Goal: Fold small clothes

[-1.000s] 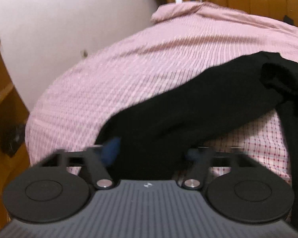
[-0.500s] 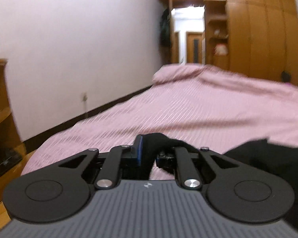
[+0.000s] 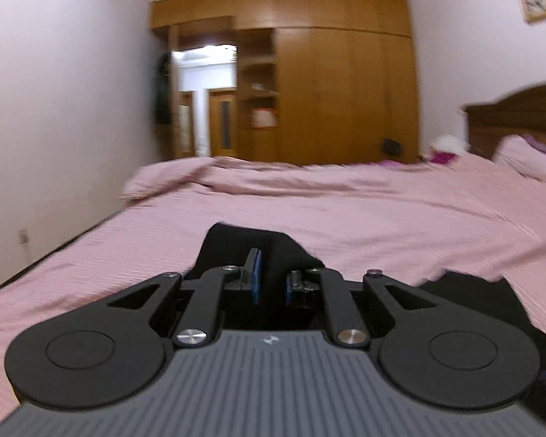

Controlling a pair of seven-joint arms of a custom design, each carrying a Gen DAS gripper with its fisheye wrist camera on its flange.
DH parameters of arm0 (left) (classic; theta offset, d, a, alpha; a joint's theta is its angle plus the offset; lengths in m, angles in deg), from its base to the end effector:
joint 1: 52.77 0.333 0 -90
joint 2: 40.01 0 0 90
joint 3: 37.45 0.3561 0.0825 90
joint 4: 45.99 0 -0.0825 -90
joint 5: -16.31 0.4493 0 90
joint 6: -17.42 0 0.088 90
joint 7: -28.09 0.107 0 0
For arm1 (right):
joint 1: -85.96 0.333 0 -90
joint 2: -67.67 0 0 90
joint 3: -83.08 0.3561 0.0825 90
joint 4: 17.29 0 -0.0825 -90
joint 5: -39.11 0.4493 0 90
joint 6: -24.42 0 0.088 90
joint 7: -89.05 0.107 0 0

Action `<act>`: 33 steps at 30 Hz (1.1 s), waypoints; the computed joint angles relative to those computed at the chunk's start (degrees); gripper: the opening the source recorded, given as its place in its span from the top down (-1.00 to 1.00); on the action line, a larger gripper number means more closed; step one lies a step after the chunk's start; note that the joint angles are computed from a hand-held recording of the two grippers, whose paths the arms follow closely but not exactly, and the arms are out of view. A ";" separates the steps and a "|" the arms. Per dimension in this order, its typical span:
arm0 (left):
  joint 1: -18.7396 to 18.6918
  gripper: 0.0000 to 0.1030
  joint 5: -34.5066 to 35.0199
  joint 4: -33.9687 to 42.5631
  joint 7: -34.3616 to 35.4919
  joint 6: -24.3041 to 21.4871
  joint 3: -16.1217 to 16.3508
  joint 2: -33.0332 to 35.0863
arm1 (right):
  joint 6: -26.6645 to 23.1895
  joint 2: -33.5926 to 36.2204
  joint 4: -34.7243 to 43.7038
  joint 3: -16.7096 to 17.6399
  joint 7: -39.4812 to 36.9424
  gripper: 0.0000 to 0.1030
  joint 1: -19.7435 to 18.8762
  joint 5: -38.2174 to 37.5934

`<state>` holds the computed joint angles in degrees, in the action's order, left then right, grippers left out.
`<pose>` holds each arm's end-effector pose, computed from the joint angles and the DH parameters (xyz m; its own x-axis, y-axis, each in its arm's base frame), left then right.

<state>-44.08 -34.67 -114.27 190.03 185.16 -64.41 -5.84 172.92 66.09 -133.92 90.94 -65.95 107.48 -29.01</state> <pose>0.8439 -0.0877 0.5995 -0.4835 -0.8731 -0.0626 -0.1816 0.1700 -0.9686 0.5504 0.3310 0.5239 -0.3496 -0.8408 -0.4134 -0.4150 0.5345 -0.7363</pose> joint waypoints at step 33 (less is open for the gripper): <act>-2.54 -0.38 19.31 -5.00 -25.96 -20.97 11.16 -3.87 | 0.15 -0.78 -1.80 0.34 0.17 -0.06 -1.21 -0.03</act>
<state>-46.63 -15.36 -119.27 164.07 164.20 -53.25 -9.70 173.07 65.31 -135.72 91.28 -65.78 106.27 -29.03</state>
